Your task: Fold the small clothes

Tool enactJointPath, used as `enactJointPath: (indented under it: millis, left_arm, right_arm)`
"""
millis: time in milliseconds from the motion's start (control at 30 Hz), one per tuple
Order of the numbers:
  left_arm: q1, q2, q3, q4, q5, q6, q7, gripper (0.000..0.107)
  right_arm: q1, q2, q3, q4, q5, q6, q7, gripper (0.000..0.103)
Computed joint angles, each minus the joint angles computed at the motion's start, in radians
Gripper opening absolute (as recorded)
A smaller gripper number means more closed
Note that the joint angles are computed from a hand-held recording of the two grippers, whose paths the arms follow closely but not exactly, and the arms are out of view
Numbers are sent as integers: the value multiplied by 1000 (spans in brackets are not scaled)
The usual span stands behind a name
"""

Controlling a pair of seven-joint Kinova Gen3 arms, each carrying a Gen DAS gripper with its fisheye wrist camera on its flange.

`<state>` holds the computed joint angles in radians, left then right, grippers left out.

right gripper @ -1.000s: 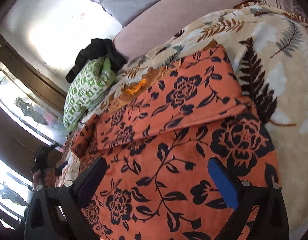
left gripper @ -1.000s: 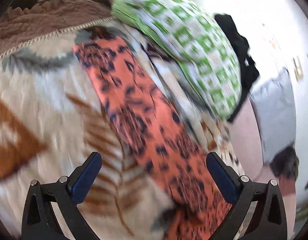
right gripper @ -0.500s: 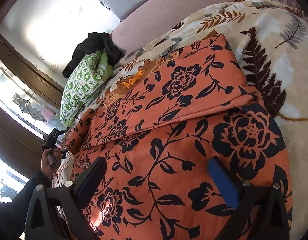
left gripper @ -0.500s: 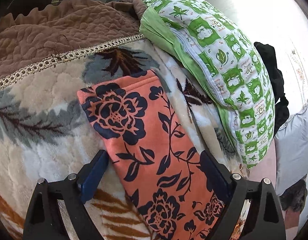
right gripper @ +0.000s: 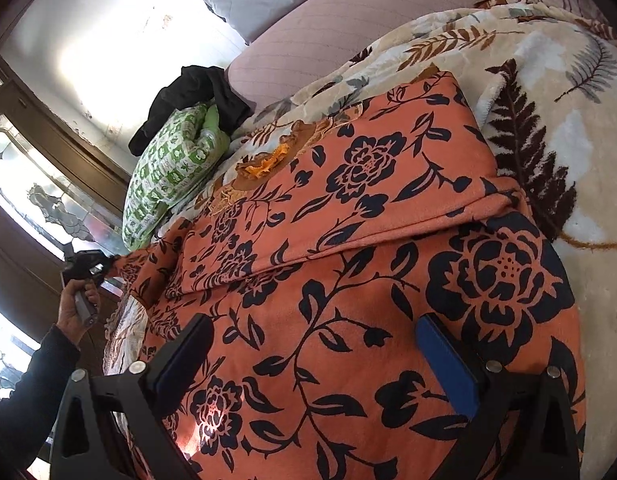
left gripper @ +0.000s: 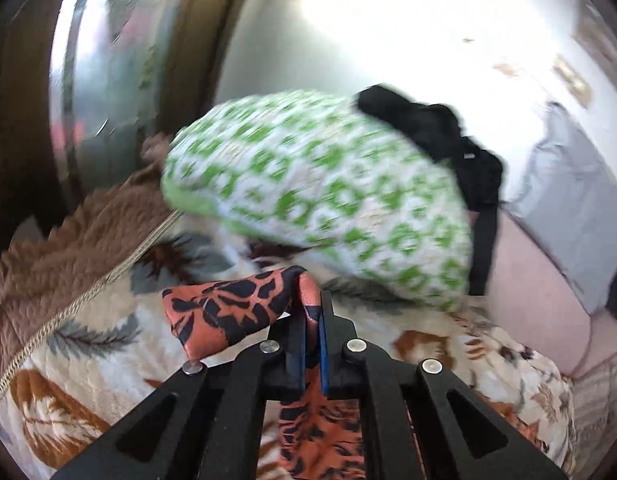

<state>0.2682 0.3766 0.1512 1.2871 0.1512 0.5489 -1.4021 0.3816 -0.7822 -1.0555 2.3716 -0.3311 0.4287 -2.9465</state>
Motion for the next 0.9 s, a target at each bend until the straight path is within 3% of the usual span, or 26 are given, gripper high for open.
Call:
enactJointPath:
  millis: [67,133,233,300,367,400,433,500,600,700,833,900]
  left_arm:
    - [28,-75,57,30,21,-45,-81,4]
    - [108,-119,60,33,67,-55,-163,5]
    - [246,-113,55,5,152,-11,-285,6]
    - [338,-63,52,-47,157,68,-330,7]
    - [428,28,59,-107,99,149,-322,41]
    - [470,75,54,-132,59,190,-314,72]
    - [493,109,65,-139,18,230,-303,77]
    - [509,126,84,-101,-63,280,-267,77]
    - [468,57,73,24,-89,244,-238,77]
    - [450,-33,-29,161,-85,140,-220,77]
    - [499,-70,-188,268,-216,53,-84,77]
    - [486,-67,-217,309,-238,30,-52,77]
  right_arm:
    - [-7,-10,6,7,-8,-6,-7,102]
    - [-15,-21,11,13,-17,-11,-15,102]
    - [-23,-29,16,14,-19,-6,-16,102]
    - [-29,-31,19,17,-22,-9,-16,102]
    - [-34,-34,22,19,-27,-12,-19,102]
    - [-38,-32,24,22,-29,-16,-18,102]
    - [-39,-32,24,21,-28,-15,-18,102]
    - [-43,-38,26,25,-34,-19,-24,102]
    - [-67,-62,50,41,-49,-26,-41,102]
    - [-87,-106,87,43,-61,-7,-67,102]
    - [-102,-206,193,32,-40,25,-91,102]
    - [-100,-190,254,30,-27,13,-68,102]
